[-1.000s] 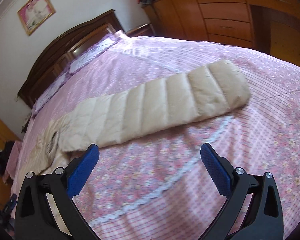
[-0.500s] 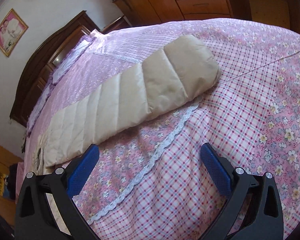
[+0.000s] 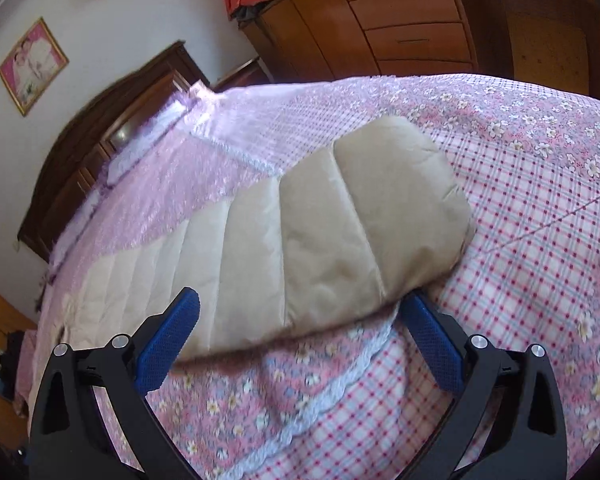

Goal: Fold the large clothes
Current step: 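Move the right tool to the cuff of the other outstretched sleeve, then close the right tool on the sleeve cuff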

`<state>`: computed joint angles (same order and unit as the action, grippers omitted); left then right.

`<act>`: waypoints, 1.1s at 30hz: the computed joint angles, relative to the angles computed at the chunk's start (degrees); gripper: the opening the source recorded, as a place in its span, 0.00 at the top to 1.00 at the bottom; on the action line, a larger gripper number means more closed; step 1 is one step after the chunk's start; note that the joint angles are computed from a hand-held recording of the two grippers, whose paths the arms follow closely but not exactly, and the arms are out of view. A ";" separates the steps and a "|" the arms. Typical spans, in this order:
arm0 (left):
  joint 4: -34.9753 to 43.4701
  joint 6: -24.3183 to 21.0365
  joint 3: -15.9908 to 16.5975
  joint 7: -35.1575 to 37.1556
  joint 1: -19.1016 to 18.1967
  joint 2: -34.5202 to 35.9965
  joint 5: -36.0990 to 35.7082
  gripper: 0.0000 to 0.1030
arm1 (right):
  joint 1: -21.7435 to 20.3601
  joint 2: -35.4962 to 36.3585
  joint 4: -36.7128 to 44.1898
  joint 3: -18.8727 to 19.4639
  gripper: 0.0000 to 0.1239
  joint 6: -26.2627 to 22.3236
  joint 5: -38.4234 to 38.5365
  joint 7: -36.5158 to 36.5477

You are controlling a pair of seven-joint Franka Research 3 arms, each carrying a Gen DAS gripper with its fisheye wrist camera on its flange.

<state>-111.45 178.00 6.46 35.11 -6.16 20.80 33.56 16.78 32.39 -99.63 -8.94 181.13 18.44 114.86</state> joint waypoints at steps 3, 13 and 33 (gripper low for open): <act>0.53 -1.46 -1.91 1.47 1.68 0.43 -1.69 0.05 | -3.42 0.36 -0.51 3.85 0.23 3.87 1.56 -1.39; 0.65 -2.04 -6.20 8.00 5.26 1.15 -9.62 0.05 | -17.59 -0.20 -5.38 19.28 0.45 17.47 4.44 -1.58; 2.67 -3.38 -6.15 9.76 4.80 3.12 -11.88 0.05 | -24.84 1.02 -6.54 24.77 0.91 21.17 -11.06 9.25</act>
